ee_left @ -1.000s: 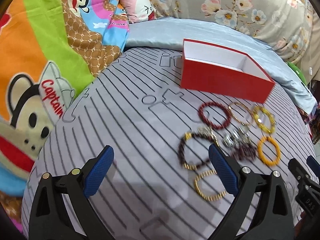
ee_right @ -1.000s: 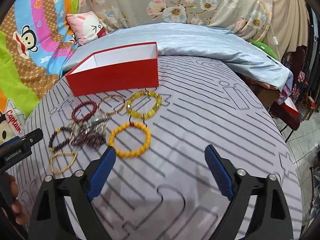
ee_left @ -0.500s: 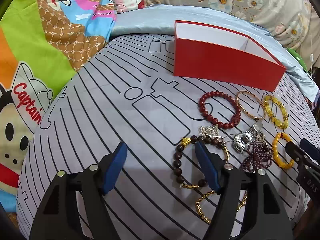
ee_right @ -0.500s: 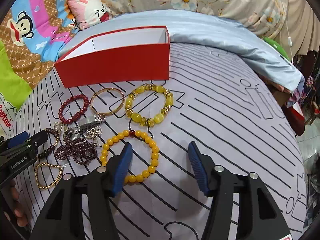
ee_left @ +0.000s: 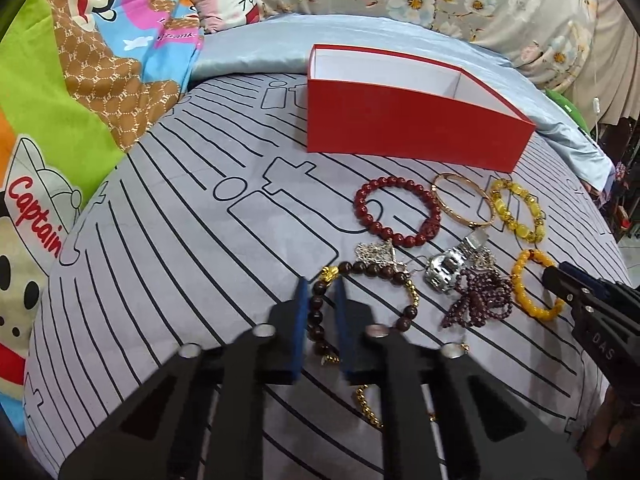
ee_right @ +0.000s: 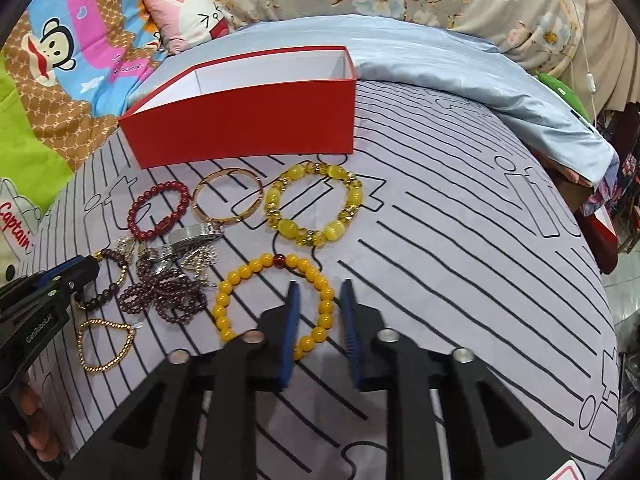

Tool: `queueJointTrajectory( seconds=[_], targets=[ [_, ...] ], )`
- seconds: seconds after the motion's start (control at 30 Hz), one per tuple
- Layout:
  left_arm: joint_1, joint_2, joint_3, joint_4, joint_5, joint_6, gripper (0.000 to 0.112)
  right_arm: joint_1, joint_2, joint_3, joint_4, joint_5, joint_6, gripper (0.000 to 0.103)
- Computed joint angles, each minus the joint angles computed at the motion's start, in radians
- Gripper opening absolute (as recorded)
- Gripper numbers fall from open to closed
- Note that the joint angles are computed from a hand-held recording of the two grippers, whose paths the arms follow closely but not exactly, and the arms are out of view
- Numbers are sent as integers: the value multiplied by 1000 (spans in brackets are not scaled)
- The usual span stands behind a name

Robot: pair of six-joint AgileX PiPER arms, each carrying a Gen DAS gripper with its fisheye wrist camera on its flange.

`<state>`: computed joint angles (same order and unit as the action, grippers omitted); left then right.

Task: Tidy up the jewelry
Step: 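Grasp the dark brown bead bracelet with the left tool while the right tool grasps the small yellow bead bracelet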

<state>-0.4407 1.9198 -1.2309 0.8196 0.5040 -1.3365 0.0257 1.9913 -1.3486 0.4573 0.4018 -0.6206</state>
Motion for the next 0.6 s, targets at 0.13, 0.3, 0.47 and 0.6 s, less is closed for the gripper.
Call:
queueJointTrajectory(
  seconds=[0.13, 0.3, 0.47, 0.6],
  targets=[
    [-4, -12, 18, 3, -17, -10, 8, -6, -11, 14, 31, 12, -21, 7],
    [-13, -48, 58, 7, -33, -43, 7, -33, -32, 38, 100, 31, -80, 7],
    [-33, -120, 103, 35, -33, -85, 7, -69, -85, 81, 182, 46, -156, 7],
    [-61, -187, 122, 48, -6, -97, 7, -95, -138, 111, 240, 66, -215, 7]
  ],
)
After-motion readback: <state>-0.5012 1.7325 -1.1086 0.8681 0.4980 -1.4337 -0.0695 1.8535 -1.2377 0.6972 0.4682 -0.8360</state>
